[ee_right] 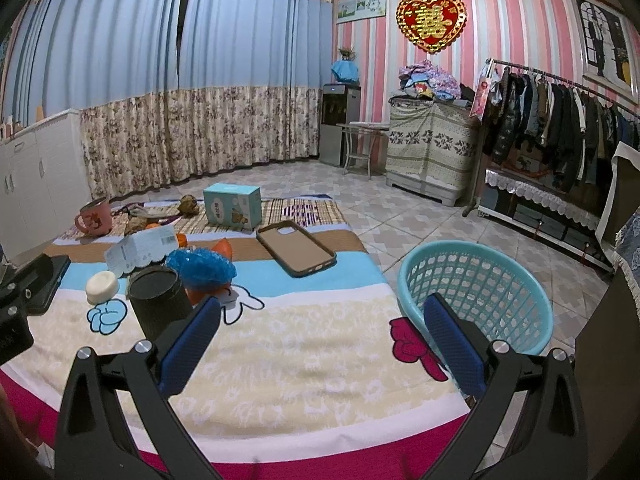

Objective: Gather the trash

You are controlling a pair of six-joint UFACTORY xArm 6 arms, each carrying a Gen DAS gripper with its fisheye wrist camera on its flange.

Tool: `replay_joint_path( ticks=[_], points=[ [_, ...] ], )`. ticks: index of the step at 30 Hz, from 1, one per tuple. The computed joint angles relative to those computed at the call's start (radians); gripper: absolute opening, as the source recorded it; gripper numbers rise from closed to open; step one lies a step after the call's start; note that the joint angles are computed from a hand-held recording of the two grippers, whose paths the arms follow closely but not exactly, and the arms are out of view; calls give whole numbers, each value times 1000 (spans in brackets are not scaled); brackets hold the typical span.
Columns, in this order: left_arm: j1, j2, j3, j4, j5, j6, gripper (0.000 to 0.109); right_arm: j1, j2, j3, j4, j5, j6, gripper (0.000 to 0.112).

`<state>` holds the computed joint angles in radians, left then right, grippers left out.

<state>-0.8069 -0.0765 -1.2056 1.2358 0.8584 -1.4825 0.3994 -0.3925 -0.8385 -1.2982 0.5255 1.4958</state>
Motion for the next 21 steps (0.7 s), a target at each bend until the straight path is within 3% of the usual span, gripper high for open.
replay_joint_path(
  ticks=[3, 11, 17, 21],
  points=[
    [10, -49, 34, -13, -4, 1, 98, 22, 4, -8, -51, 11, 29, 99],
    [71, -84, 56, -83, -43, 16, 98, 37, 58, -33, -83, -90, -20, 99],
    [108, -108, 86, -66, 13, 93, 98, 37, 131, -75, -17, -167, -52, 99],
    [155, -129, 132, -88, -24, 123, 98, 75, 168, -113, -23, -129, -60, 99]
  ],
)
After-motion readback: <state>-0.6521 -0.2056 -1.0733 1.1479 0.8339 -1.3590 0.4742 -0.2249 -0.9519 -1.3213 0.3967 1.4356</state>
